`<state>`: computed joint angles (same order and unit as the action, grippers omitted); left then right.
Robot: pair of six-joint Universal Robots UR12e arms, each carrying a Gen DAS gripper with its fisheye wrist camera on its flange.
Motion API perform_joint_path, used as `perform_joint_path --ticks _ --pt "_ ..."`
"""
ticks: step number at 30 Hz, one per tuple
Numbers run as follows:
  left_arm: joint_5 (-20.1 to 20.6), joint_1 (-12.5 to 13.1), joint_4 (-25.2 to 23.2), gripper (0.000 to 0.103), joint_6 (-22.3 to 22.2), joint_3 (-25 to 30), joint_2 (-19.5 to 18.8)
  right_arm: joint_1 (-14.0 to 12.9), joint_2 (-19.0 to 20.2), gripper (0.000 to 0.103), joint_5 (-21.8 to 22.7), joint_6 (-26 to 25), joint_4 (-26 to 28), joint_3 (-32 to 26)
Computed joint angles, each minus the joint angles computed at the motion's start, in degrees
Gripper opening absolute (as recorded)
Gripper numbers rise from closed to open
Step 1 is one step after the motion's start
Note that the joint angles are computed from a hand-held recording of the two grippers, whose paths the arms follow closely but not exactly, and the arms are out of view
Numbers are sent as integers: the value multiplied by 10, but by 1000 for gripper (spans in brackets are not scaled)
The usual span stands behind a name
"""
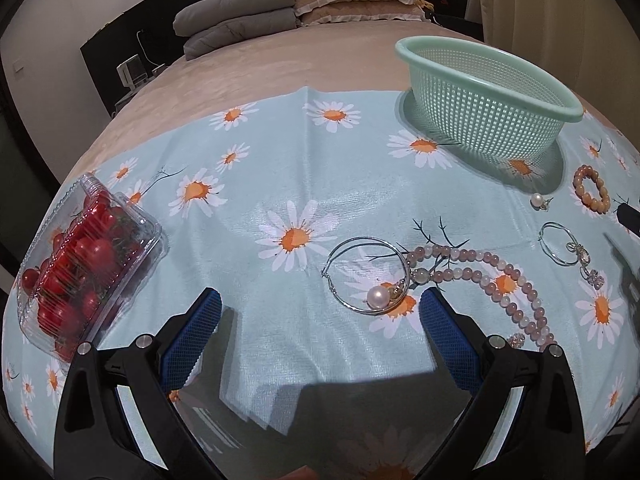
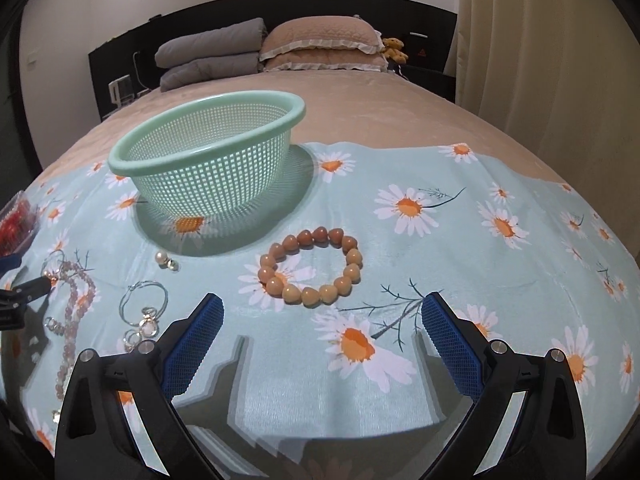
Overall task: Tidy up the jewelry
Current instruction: 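Grasp the silver hoop earring with the left tool while the right tool grasps the wooden bead bracelet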
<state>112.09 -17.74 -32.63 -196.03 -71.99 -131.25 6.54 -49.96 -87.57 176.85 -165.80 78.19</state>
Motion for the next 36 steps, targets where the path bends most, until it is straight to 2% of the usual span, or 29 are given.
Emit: perform_joint_path --ticks 6,9,12,20,22,24,26,28,31,33,36 --pt "-18 8 7 98 3 12 -12 0 25 95 2 -9 52 -48" --pt "-32 13 27 99 4 11 -18 2 39 95 5 -13 80 -73" --pt "-50 17 37 99 1 8 -20 3 52 97 9 -18 138 -100" --pt "-57 19 56 98 -5 4 -21 5 55 97 10 -17 137 -103" --pt "-59 18 62 93 -3 0 -19 3 56 96 14 -16 136 -104" --pt "-69 18 81 80 2 -9 -15 3 56 94 15 -22 132 -103" --pt "-67 15 85 73 10 -11 -14 3 54 83 23 -32 124 -98" --pt "-74 15 90 65 20 -15 -12 4 50 53 31 -42 111 -91" --pt "-87 15 94 55 26 -18 -10 1 48 24 50 -50 112 -88" --pt "-98 16 96 49 24 -20 -8 -1 47 21 62 -50 110 -86" --pt "-98 15 96 48 26 -21 -6 -4 44 20 72 -43 104 -81"
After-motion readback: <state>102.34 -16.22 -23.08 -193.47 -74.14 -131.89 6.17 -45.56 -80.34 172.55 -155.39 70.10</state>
